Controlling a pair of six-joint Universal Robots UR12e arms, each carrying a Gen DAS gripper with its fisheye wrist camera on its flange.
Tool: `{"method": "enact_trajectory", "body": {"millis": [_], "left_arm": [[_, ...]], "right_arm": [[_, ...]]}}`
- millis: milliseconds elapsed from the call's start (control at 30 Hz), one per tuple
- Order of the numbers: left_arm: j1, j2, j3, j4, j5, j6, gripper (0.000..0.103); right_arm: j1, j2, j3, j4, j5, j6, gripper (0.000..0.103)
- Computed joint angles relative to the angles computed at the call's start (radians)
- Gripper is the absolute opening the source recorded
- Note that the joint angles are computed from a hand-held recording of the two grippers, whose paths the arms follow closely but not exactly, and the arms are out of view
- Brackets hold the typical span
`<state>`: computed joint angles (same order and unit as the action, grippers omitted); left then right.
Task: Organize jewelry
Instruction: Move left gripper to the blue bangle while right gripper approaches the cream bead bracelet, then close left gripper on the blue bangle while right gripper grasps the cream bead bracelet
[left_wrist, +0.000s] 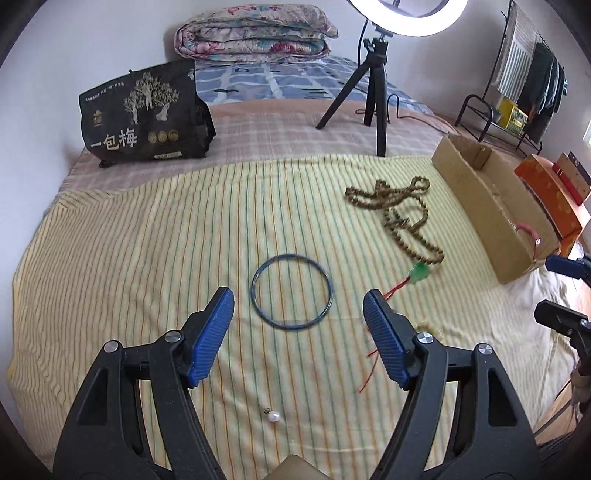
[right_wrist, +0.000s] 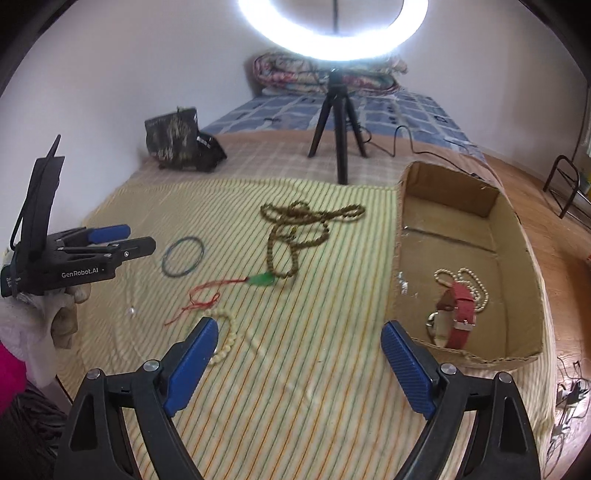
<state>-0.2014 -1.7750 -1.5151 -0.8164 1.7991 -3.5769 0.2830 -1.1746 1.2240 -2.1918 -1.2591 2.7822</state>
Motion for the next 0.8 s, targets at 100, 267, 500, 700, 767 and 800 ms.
{"method": "enact_trajectory", "body": {"millis": [100,267,500,700,767,800], "left_arm": [[-0.005,-0.005,-0.013,0.007,0.023,0.026,0.075],[0.008,-0.025,-0.008,-0.014,-0.005,0.012,0.075],[0.017,-0.052,0.016,-0.037,-0.028,0.01,0.076],[0.019,-0.07,0.033,-0.063,-0.022,0.013,0.076],[0.021,-0.074,0.036,-0.064,-0.024,0.012,0.076],[0.021,-0.076,0.038,-0.063,-0.022,0.012,0.076]], "right_arm": [[0.008,0.006,0.004,0.007,-0.012,-0.014,0.091],[0.017,0.016,0.018,-0.009,-0.022,-0.042,0.091],[0.023,0.037,0.0,0.027,0.001,-0.07,0.091],[0.029,0.051,-0.017,0.05,0.015,-0.076,0.091],[0.032,0.053,-0.019,0.056,0.015,-0.082,0.091],[0.033,0.055,-0.021,0.061,0.016,-0.084,0.091]]}}
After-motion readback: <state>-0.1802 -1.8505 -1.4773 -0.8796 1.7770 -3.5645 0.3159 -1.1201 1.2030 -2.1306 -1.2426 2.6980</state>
